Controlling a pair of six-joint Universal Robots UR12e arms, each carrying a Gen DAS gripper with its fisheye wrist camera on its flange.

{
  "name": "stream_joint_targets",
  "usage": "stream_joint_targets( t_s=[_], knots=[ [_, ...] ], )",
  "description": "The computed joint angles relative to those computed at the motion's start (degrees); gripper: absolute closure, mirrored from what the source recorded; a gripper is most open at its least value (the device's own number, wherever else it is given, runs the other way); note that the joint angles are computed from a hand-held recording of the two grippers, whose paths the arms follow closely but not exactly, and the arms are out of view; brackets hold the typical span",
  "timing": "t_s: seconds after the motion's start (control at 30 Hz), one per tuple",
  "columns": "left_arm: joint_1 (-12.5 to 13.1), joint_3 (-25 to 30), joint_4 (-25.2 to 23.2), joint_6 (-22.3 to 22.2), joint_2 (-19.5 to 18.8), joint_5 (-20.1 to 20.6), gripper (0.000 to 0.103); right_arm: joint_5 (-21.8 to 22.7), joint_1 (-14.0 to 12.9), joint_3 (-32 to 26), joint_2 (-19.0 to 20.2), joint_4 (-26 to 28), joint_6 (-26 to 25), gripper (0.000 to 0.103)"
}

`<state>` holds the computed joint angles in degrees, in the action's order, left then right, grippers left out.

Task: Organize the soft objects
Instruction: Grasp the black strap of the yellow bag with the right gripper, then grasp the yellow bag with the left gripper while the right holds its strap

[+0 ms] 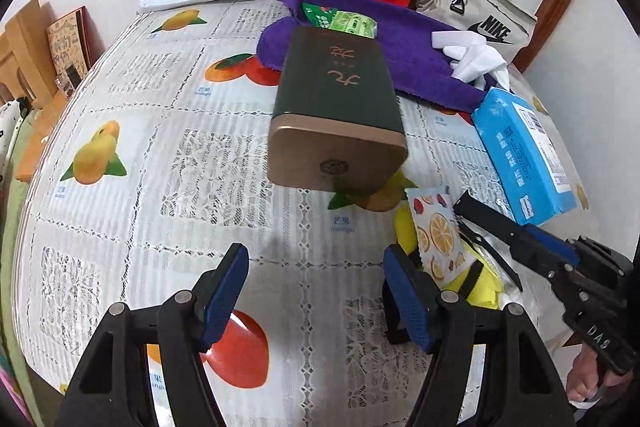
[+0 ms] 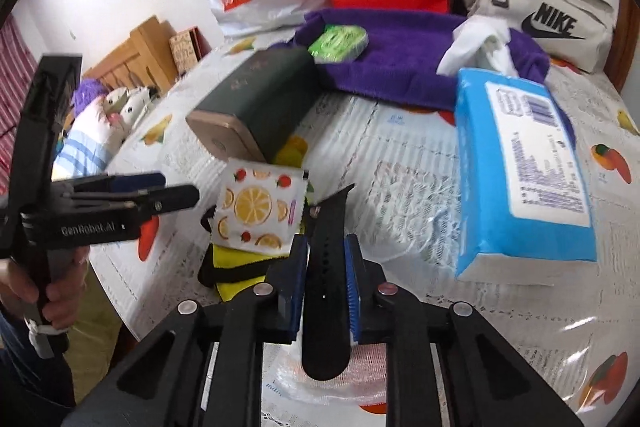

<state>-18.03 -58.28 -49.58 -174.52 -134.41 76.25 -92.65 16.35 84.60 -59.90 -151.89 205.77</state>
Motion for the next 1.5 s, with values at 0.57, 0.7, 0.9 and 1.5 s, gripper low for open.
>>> stream_joint_targets(
  t_s=[0.57, 0.7, 0.9, 1.5],
  knots=[
    [-1.43, -1.4, 0.03, 3.6, 0.75, -4.98, 0.035, -5.95, -0.02, 10.65, -7.21, -5.63, 2.87, 0.085],
    [-2.09, 0.04, -0.09, 3.68, -0.32, -4.3, 0.035, -6.37, -0.41, 12.8, -7.93, -4.79, 4.16, 0.088],
    [-4.04, 3.59, -1.66, 5.0, -2.68, 0.17, 0.035, -4.94, -1.34, 14.53, -7.64, -4.15, 5.91, 0.09],
    [-3.44, 2.76, 2.11, 2.72, -3.03, 0.31, 0.07, -12.18, 1.0, 12.98, -4.75, -6.78, -1.83, 0.08]
  ],
)
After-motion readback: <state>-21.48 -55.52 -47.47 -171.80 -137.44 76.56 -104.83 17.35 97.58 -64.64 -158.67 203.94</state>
